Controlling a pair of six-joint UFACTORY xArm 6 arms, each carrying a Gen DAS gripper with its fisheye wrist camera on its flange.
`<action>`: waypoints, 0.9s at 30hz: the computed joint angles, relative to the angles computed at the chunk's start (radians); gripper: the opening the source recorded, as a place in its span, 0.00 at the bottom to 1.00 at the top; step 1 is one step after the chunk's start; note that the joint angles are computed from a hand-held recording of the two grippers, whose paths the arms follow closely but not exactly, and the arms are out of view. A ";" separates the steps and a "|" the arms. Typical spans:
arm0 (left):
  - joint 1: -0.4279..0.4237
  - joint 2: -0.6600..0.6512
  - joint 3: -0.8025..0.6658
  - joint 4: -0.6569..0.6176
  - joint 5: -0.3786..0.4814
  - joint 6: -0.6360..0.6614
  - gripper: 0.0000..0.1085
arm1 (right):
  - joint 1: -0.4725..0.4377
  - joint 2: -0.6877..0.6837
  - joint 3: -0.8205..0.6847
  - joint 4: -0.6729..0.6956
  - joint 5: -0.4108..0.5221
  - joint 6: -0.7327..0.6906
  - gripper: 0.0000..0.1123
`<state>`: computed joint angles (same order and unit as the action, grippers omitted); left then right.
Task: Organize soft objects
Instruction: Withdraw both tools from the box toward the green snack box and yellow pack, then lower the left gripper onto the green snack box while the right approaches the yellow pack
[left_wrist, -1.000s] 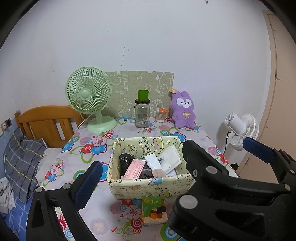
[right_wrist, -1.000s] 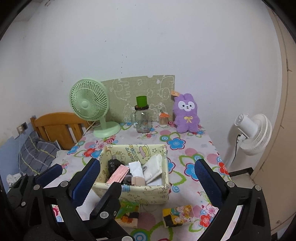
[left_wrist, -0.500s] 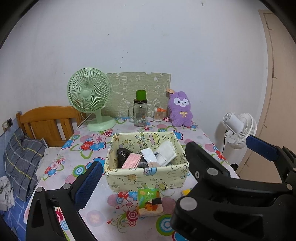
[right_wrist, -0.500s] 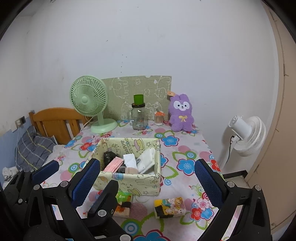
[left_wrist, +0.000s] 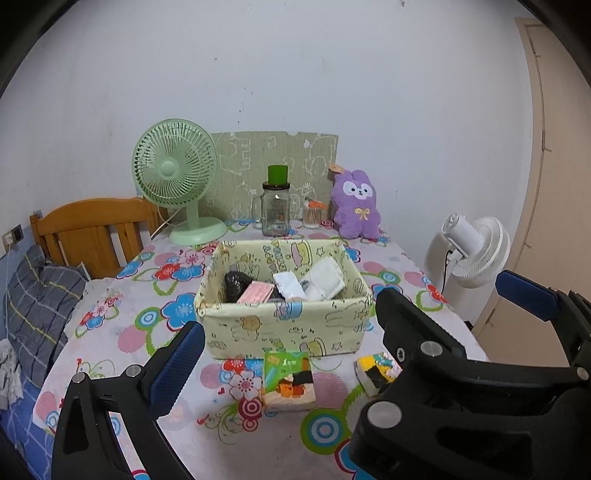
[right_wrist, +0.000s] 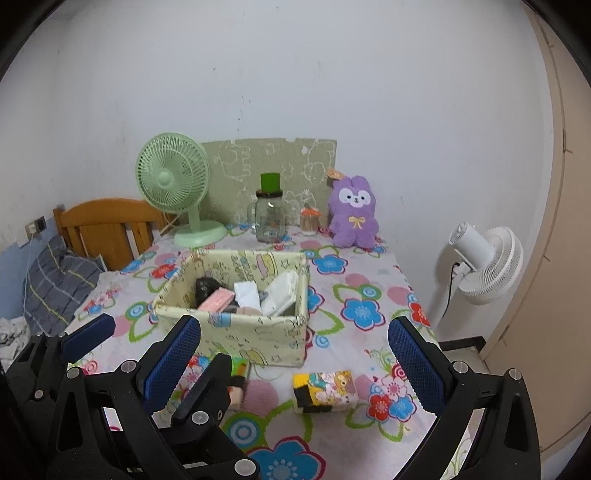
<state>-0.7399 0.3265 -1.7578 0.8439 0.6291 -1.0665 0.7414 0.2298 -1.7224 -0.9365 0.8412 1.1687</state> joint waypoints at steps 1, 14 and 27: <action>-0.001 0.000 0.006 0.002 -0.004 -0.003 0.95 | -0.002 -0.002 0.008 0.005 -0.002 0.000 0.92; -0.002 0.037 0.044 -0.031 -0.038 0.019 0.95 | -0.031 -0.035 0.155 0.005 -0.095 0.062 0.87; -0.003 0.093 0.049 -0.148 -0.025 0.114 0.95 | -0.057 -0.013 0.217 0.085 -0.134 0.037 0.84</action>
